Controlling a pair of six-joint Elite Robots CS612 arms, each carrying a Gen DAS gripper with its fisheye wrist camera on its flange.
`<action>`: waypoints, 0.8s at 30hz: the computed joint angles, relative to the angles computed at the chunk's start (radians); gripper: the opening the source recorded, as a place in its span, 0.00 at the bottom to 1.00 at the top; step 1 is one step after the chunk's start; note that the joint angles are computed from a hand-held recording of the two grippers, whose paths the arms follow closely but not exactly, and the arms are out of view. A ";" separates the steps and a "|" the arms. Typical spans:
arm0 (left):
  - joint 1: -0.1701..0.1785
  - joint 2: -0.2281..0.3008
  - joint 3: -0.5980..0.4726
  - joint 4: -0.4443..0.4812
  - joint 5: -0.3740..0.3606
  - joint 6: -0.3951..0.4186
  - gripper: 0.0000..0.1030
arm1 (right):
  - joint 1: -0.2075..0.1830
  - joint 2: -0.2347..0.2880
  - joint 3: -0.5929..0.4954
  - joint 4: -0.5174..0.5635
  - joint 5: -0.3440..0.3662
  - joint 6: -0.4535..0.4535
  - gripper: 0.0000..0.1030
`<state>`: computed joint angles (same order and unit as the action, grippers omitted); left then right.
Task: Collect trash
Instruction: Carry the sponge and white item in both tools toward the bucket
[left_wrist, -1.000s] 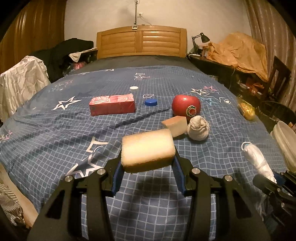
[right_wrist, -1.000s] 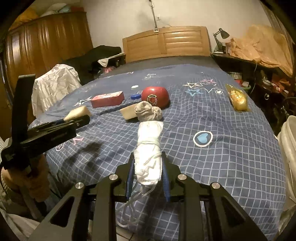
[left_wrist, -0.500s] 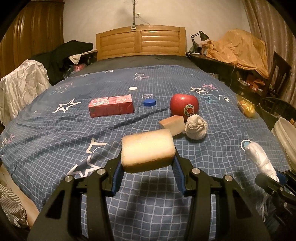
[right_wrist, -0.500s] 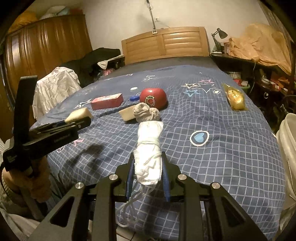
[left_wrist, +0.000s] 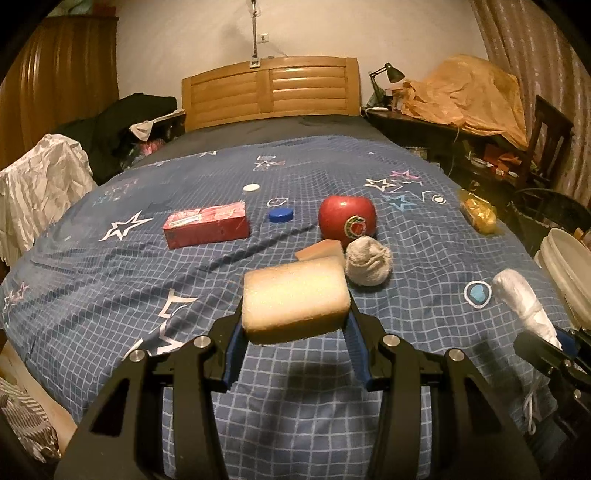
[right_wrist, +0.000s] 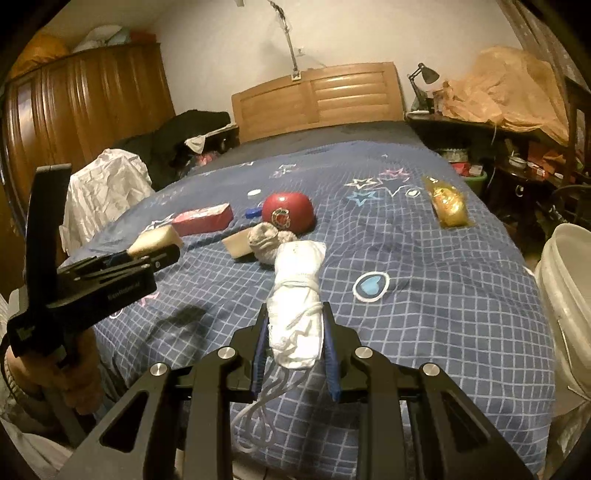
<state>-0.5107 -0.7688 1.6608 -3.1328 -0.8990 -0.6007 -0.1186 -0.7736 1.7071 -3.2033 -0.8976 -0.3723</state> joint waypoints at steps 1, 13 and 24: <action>-0.002 0.001 -0.002 -0.002 0.003 0.004 0.43 | -0.002 0.000 0.001 -0.007 0.002 0.005 0.27; -0.035 0.036 -0.095 -0.058 -0.010 0.135 0.43 | -0.039 -0.011 0.015 -0.158 -0.012 0.096 0.27; -0.070 0.130 -0.309 -0.062 -0.114 0.312 0.44 | -0.128 -0.016 -0.004 -0.333 -0.135 0.237 0.27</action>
<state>-0.5808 -0.6389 1.3518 -3.1944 -1.0130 -0.2891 -0.2465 -0.7895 1.7028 -3.5367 -1.0322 -0.1351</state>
